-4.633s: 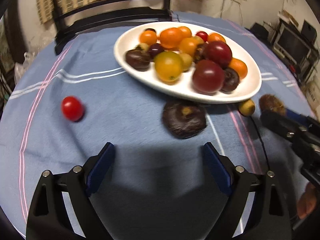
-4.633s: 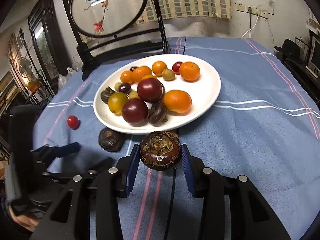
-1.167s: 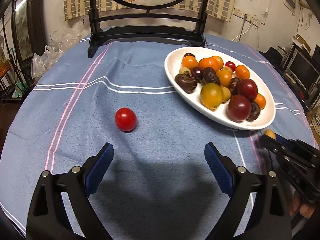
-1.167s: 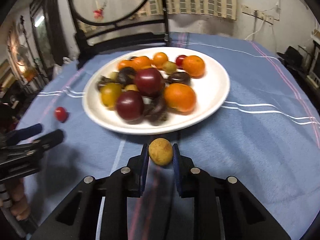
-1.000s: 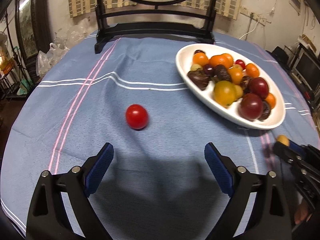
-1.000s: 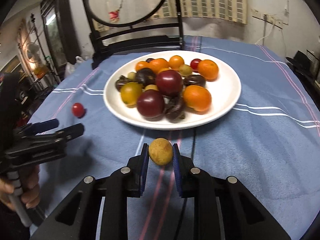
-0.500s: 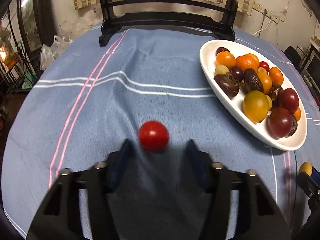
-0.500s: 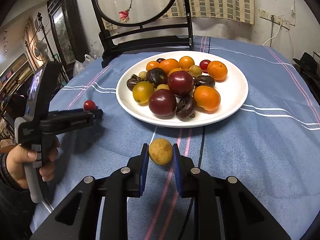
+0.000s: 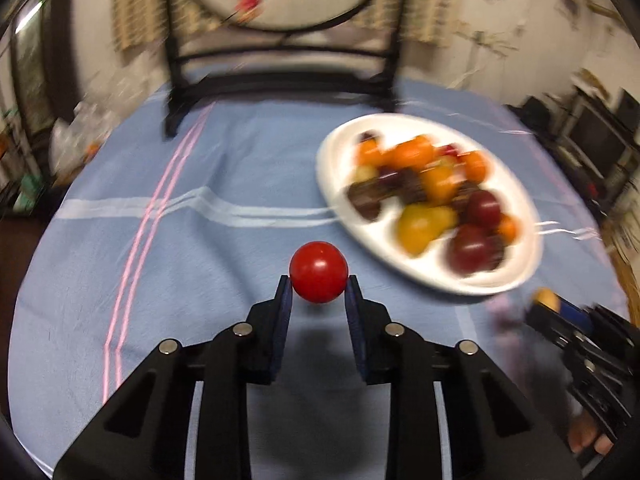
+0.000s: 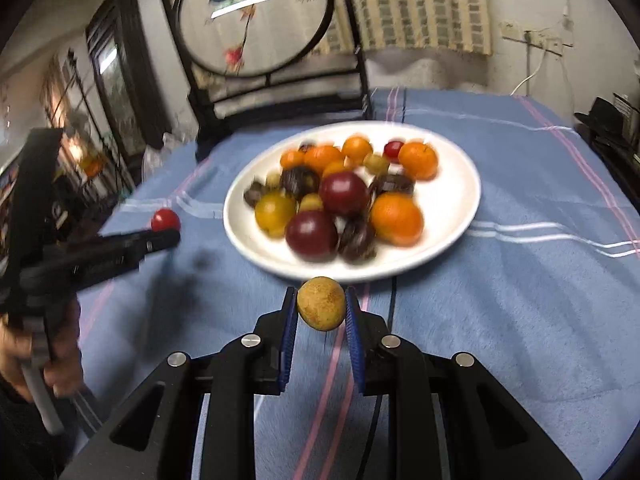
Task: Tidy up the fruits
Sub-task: 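Grasp a small yellow fruit with the right tool while the left tool grasps the red cherry tomato, then carry the yellow fruit and red tomato onto the white plate and open both tools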
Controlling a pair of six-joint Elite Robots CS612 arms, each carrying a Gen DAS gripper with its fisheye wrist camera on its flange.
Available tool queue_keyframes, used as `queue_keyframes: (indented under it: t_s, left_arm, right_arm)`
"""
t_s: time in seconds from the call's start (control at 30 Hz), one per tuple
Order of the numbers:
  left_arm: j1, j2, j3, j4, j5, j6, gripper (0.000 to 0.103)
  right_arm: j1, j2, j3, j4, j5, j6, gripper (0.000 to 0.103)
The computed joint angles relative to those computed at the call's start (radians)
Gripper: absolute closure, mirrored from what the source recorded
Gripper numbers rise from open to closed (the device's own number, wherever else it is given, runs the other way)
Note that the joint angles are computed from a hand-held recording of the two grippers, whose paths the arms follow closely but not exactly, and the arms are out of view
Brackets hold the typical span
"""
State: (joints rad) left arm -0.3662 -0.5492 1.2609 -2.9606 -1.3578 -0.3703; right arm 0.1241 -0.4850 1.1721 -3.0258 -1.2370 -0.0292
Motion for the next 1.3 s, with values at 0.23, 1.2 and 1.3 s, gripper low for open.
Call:
queue_keyframes:
  t_s: [0.23, 1.2, 1.3]
  left_arm:
    - [-0.019, 0.054, -0.15, 0.068, -0.064, 0.09, 0.077]
    - [-0.044, -0.023, 0.061, -0.053, 0.092, 0.022, 0.012]
    - [-0.043, -0.034, 0.093, -0.059, 0.087, -0.01, 0.01]
  right_arm:
    - [0.007, 0.033, -0.099, -0.04, -0.031, 0.006, 0.079]
    - [-0.016, -0.005, 0.036, -0.048, -0.012, 0.114, 0.013]
    - [-0.016, -0.013, 0.062, -0.078, -0.006, 0.11, 0.013]
